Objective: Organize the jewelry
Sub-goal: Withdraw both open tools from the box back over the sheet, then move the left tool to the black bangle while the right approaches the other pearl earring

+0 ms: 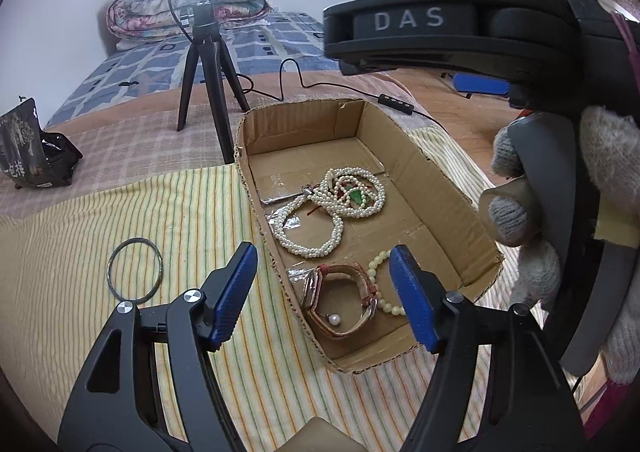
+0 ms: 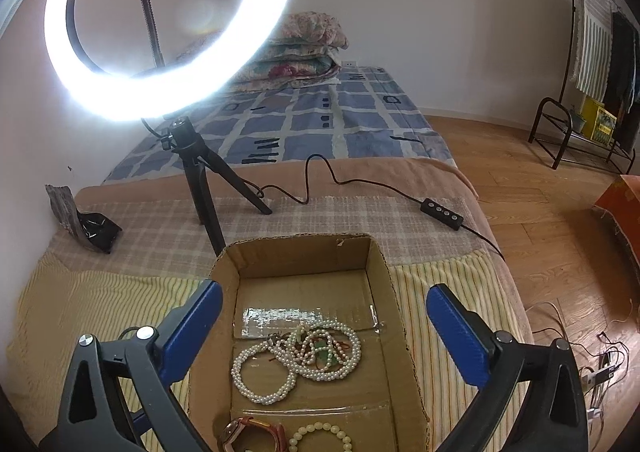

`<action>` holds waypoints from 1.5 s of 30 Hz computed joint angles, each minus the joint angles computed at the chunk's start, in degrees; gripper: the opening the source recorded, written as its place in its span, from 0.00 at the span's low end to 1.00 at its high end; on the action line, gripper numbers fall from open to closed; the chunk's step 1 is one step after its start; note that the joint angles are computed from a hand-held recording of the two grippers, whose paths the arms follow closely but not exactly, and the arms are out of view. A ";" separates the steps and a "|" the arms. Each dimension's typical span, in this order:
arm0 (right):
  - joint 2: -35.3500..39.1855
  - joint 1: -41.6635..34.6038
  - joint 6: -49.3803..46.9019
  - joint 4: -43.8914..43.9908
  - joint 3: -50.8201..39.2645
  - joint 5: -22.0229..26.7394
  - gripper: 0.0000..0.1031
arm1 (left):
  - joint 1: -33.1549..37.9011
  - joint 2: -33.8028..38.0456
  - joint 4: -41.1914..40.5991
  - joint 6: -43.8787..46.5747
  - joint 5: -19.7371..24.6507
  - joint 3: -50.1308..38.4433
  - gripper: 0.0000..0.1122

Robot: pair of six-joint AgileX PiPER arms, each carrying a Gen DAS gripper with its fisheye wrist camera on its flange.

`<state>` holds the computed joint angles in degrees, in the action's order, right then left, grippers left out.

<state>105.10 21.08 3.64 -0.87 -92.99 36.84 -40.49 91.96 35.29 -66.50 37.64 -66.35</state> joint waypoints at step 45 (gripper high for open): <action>-31.42 15.26 28.96 -25.70 31.33 -0.66 1.00 | 8.37 -23.23 2.65 5.35 3.64 19.28 0.63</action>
